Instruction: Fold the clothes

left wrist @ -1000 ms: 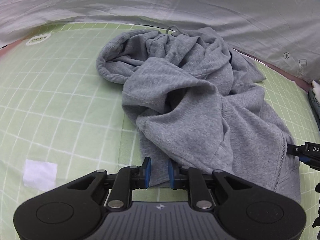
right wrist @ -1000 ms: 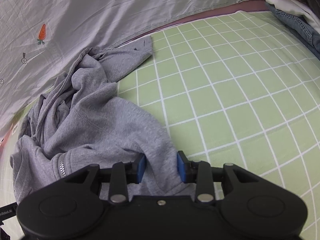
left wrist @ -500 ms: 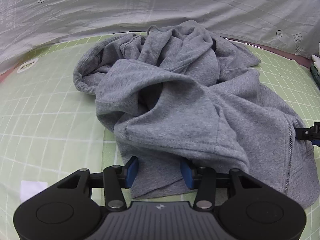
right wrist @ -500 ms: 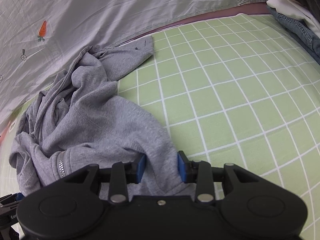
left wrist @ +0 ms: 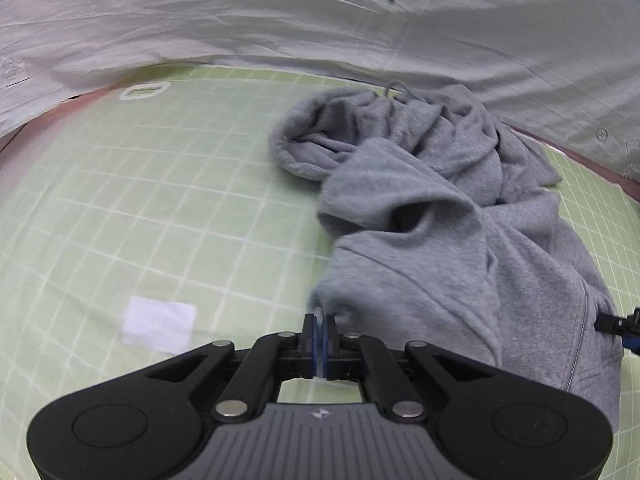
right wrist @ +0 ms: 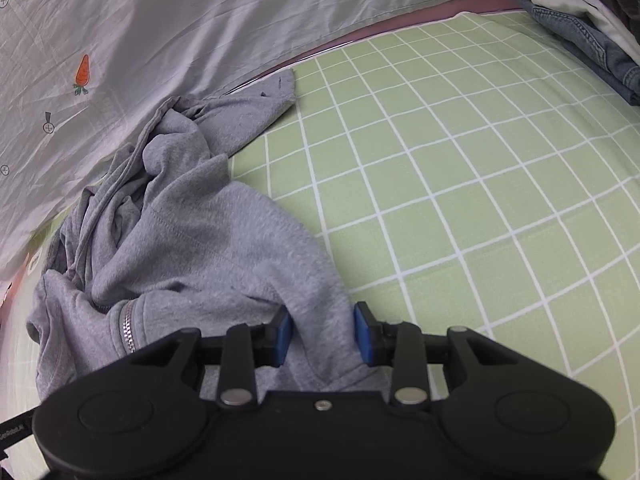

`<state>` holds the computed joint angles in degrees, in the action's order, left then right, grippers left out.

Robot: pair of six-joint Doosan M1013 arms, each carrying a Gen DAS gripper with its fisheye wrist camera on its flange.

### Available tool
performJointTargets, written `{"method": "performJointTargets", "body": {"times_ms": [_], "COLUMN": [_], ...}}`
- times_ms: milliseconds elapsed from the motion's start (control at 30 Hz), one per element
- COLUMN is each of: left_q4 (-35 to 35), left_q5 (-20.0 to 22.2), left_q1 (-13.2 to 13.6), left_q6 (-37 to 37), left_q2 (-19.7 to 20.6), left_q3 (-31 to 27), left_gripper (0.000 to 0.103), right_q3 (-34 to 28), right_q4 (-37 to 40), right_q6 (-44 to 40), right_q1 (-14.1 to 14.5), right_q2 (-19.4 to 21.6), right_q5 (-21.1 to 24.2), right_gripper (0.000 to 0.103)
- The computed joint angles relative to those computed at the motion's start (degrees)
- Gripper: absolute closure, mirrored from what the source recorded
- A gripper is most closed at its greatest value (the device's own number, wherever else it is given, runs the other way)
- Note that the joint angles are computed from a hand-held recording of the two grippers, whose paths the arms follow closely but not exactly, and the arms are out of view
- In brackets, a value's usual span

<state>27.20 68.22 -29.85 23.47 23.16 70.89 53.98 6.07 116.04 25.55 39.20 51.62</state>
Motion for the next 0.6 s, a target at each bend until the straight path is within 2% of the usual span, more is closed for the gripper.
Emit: {"method": "performJointTargets", "body": {"times_ms": [100,267,467,567,600], "left_q4": [0.4,0.1,-5.6,-8.7,-8.6], "left_q5": [-0.6,1.6,4.2,4.2,4.2], "left_q1": [0.4,-0.3,0.4,1.7,1.8], "left_q6": [-5.9,-8.5,-12.9,-14.8,-15.2], "left_q2": [-3.7,-6.8,-10.5,-12.2,-12.6], "left_q3": [3.0,6.1,11.2,12.9,13.2], "left_gripper": [0.101,0.101,0.101,0.100,0.103], "right_q3": [1.8,6.8,11.9,13.3,13.6], "right_q4": [1.0,3.4,6.4,7.9,7.4], "right_q6": [0.7,0.0,-1.2,-1.7,-1.0], "right_q1": [0.2,1.2,2.1,2.4,2.6], "right_q2": [-1.1,-4.2,-7.8,-8.9,-9.2], "right_q5": [-0.3,-1.4,-0.9,-0.4,-0.4], "right_gripper": [0.072,0.076,0.077,0.072,0.064]}}
